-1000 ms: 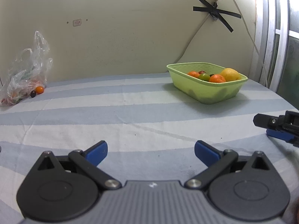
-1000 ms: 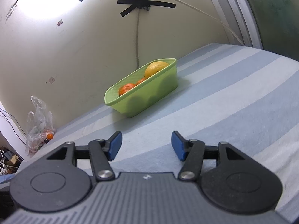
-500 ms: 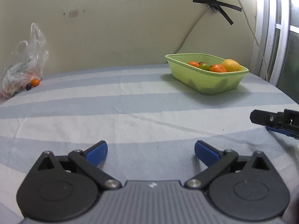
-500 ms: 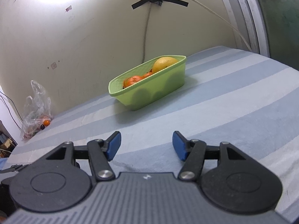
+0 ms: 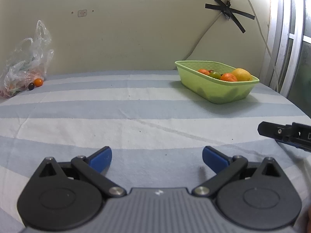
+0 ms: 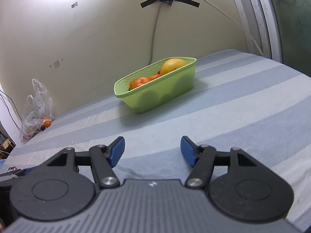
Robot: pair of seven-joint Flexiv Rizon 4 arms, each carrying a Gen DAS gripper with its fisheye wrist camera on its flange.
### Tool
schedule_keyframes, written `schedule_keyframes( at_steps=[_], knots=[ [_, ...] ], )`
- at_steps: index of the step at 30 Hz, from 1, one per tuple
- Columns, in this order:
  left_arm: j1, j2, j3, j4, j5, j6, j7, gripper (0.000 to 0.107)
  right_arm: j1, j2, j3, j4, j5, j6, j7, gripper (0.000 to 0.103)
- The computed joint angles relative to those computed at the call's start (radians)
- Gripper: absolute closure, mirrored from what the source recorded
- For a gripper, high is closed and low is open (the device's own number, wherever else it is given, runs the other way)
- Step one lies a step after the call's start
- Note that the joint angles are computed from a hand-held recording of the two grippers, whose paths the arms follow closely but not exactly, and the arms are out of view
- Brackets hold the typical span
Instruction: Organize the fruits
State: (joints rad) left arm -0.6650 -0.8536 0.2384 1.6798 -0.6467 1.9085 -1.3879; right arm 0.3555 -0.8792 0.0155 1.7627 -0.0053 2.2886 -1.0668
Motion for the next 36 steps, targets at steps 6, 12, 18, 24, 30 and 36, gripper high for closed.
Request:
schedule_keyframes(
  at_steps=[6, 12, 18, 24, 30, 36],
  knots=[
    [0.014, 0.005, -0.019, 0.009, 0.007, 0.018, -0.002, 0.004, 0.016, 0.002, -0.013, -0.002, 0.017, -0.010, -0.015, 0.037],
    [-0.011, -0.001, 0.012, 0.002, -0.012, -0.002, 0.005, 0.004, 0.015, 0.002, -0.010, -0.005, 0.020, -0.013, -0.022, 0.036],
    [-0.054, -0.015, 0.062, -0.004, -0.048, -0.010, -0.001, 0.004, 0.002, -0.001, 0.002, -0.005, 0.003, -0.003, -0.014, 0.036],
    [-0.058, -0.014, 0.069, -0.002, -0.056, -0.022, -0.003, 0.004, -0.010, -0.001, 0.010, 0.000, -0.019, 0.005, -0.008, 0.035],
    [-0.021, -0.002, 0.029, 0.006, -0.028, -0.010, -0.022, 0.004, -0.013, -0.001, 0.011, 0.001, -0.031, 0.005, -0.006, 0.033],
    [0.010, 0.006, -0.015, 0.022, -0.014, 0.037, -0.046, 0.004, -0.012, -0.001, 0.010, 0.002, -0.031, 0.006, -0.005, 0.032]
  ],
)
